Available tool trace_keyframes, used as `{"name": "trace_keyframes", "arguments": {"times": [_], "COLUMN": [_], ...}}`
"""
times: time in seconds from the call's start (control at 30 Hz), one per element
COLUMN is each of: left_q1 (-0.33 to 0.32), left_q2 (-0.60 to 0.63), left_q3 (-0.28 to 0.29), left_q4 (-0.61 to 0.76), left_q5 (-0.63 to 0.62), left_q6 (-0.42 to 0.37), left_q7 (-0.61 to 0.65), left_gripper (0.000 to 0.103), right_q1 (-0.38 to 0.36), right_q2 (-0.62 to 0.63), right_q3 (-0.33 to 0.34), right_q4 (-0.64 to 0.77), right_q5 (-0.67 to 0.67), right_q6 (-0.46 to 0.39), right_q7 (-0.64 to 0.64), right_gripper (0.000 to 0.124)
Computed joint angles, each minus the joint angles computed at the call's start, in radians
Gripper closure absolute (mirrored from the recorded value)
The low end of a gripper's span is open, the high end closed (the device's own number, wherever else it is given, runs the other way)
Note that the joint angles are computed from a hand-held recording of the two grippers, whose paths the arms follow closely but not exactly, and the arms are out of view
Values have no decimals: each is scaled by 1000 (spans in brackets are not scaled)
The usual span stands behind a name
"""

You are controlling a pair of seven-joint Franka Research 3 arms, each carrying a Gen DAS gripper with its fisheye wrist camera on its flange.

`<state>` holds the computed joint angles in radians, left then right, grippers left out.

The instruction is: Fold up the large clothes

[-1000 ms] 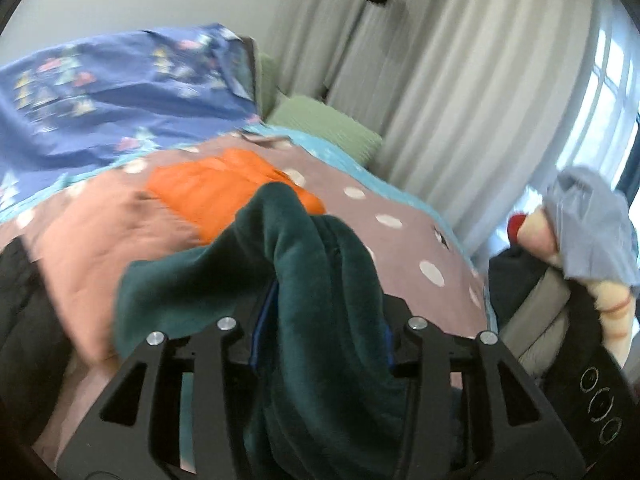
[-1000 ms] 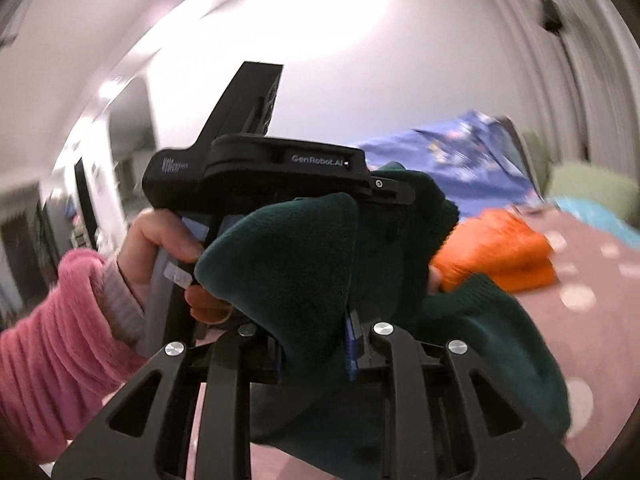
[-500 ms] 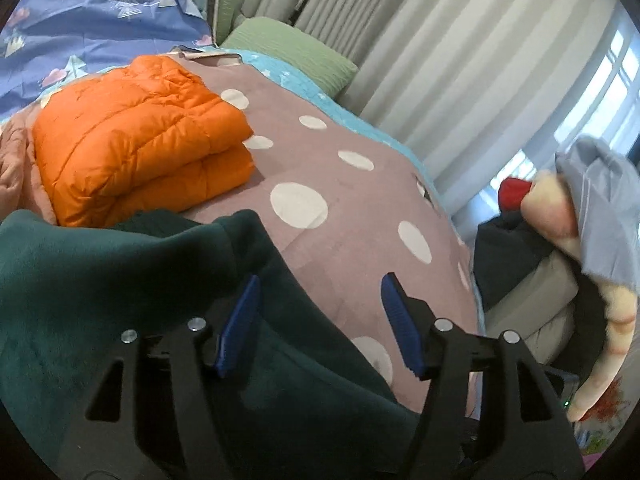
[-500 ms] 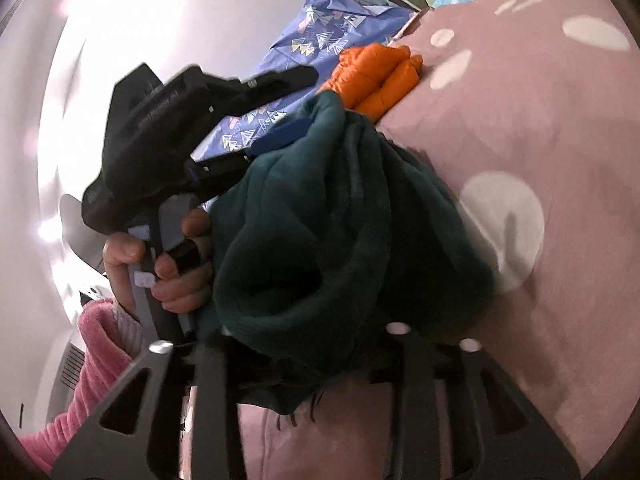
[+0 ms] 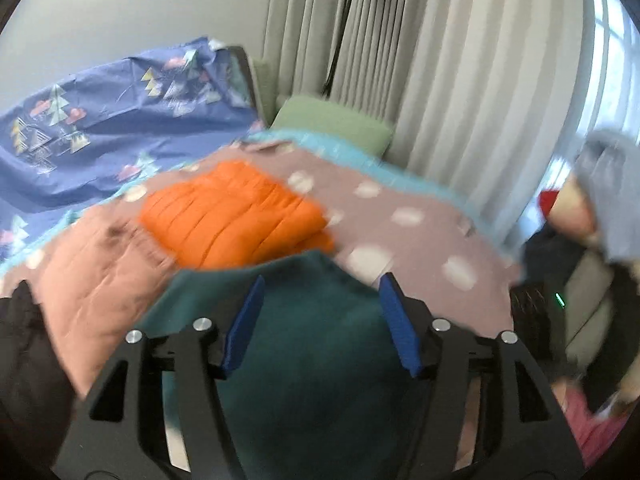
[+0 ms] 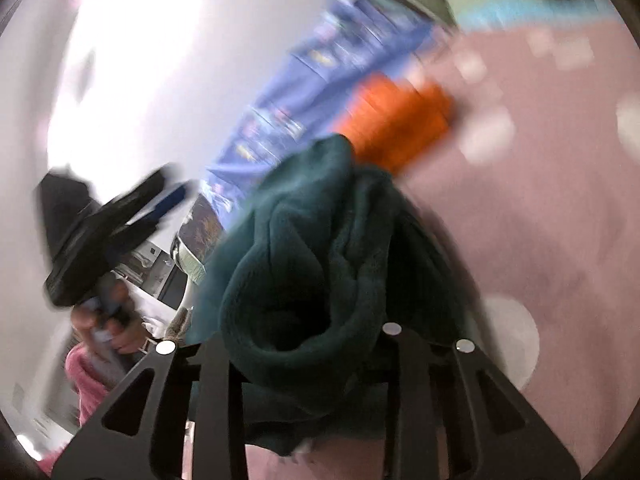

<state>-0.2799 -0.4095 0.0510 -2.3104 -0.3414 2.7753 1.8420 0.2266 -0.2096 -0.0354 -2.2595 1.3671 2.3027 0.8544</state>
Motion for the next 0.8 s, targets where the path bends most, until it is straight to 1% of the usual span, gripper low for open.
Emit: {"name": "trace_keyframes", "arguments": {"times": [0.03, 0.07, 0.1, 0.13, 0.17, 0.2, 0.23, 0.27, 0.3, 0.33, 0.37, 0.4, 0.43, 0.47, 0.5, 0.53, 0.57, 0.6, 0.63, 0.67, 0.7, 0.73, 0.77, 0.8], "left_q1": [49, 63, 93, 158, 195, 198, 196, 210, 210, 196, 172, 158, 145, 140, 152, 169, 195, 214, 227, 232, 228, 223, 215, 234], "left_q2": [17, 41, 39, 34, 29, 25, 22, 17, 11, 5, -4, -11, -13, -15, -3, 2, 12, 14, 22, 33, 46, 56, 68, 77], "left_q3": [-34, -47, -85, -158, -195, -199, -196, -210, -208, -192, -164, -148, -134, -126, -142, -164, -197, -225, -244, -252, -248, -239, -227, -243], "left_q4": [-1, -19, -55, -114, -142, -143, -139, -139, -141, -143, -146, -150, -150, -151, -148, -142, -130, -123, -110, -98, -89, -85, -87, -93], "left_q5": [41, 106, 167, 299, 366, 363, 390, 437, 465, 474, 466, 461, 453, 452, 469, 496, 540, 580, 618, 647, 659, 666, 666, 708], "left_q6": [-60, -74, -33, 65, 113, 114, 101, 94, 91, 84, 73, 68, 65, 66, 72, 71, 66, 56, 45, 39, 39, 44, 61, 82], "left_q7": [-24, -59, -79, -139, -190, -224, -257, -279, -290, -292, -287, -285, -280, -283, -304, -327, -361, -398, -425, -444, -454, -463, -465, -491], "left_gripper": [41, 41, 40, 40, 40, 40, 41, 41, 41, 41, 41, 41, 41, 41, 41, 42, 41, 41, 41, 41, 41, 41, 41, 41], "right_q1": [15, 4, -3, -6, -5, -2, 0, 1, 2, 4, 4, 12, 19, 24, 43, 83, 134, 182, 195, 174, 118, 92, 102, 146], "right_q2": [16, 21, 13, -5, -18, -23, -29, -44, -62, -80, -113, -127, -162, -208, -231, -243, -274, -271, -268, -232, -173, -97, -55, -42], "right_q3": [-27, -31, -29, -16, 0, 14, 20, 30, 32, 34, 38, 42, 42, 69, 77, 64, 47, 23, 22, 48, 93, 105, 91, 58], "right_q4": [-19, -28, -38, -46, -50, -40, -32, -30, -32, -35, -47, -54, -90, -120, -134, -138, -152, -142, -134, -119, -99, -74, -61, -71], "right_q5": [77, 118, 111, 78, 45, 3, -45, -110, -161, -203, -245, -263, -273, -305, -302, -263, -218, -176, -188, -268, -385, -432, -409, -330], "right_q6": [-20, -45, -55, -32, 8, 43, 59, 81, 93, 110, 139, 184, 234, 321, 384, 429, 468, 494, 491, 484, 457, 420, 415, 452], "right_q7": [-34, -52, -44, -25, -8, 15, 37, 85, 129, 165, 188, 199, 191, 210, 184, 114, 27, -44, -56, 2, 127, 191, 184, 108], "right_gripper": [88, 88, 88, 88, 88, 87, 84, 81, 80, 75, 74, 73, 70, 70, 70, 70, 72, 74, 77, 83, 87, 109, 118, 119]}}
